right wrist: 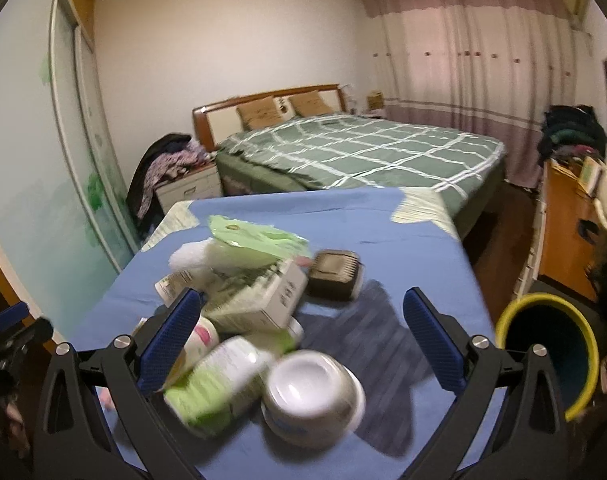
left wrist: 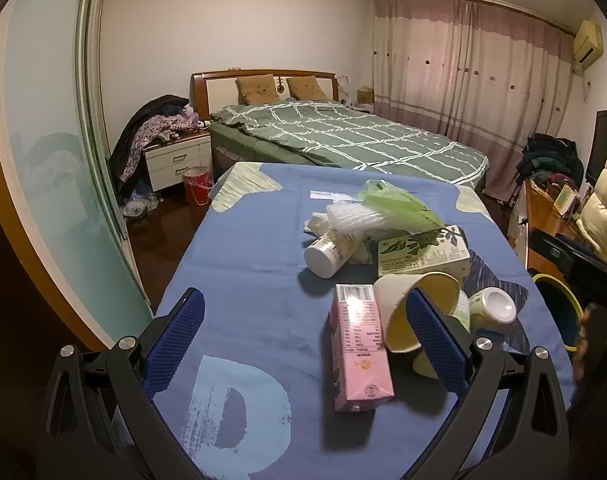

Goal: Collect trash
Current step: 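Close the right tool on the green plastic wrapper on the pile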

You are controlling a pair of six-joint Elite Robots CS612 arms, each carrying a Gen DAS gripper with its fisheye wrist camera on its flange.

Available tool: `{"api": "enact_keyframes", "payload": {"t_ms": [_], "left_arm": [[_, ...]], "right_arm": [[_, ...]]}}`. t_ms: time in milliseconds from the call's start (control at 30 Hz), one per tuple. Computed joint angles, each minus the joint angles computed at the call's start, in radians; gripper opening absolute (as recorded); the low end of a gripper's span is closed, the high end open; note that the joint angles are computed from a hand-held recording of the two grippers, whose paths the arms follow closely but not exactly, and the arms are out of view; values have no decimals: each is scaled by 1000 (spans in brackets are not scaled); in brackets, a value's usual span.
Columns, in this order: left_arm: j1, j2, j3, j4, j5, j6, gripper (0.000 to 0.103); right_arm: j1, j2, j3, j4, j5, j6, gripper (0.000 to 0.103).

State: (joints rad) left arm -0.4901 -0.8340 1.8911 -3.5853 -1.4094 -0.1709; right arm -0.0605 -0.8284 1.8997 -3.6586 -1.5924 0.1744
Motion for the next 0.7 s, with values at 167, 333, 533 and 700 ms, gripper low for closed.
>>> {"api": "enact_keyframes", "payload": {"t_ms": [167, 333, 533, 700], "left_arm": [[9, 12, -27, 26, 5, 4, 99], [17, 27, -62, 60, -5, 5, 99], [21, 47, -103, 108, -23, 7, 99], [20, 59, -125, 132, -34, 7, 99]], "right_arm": [[6, 35, -108, 134, 48, -42, 97], [13, 72, -204, 246, 64, -68, 95], [26, 108, -299, 371, 52, -125, 79], [34, 131, -355, 443, 45, -156, 69]]}}
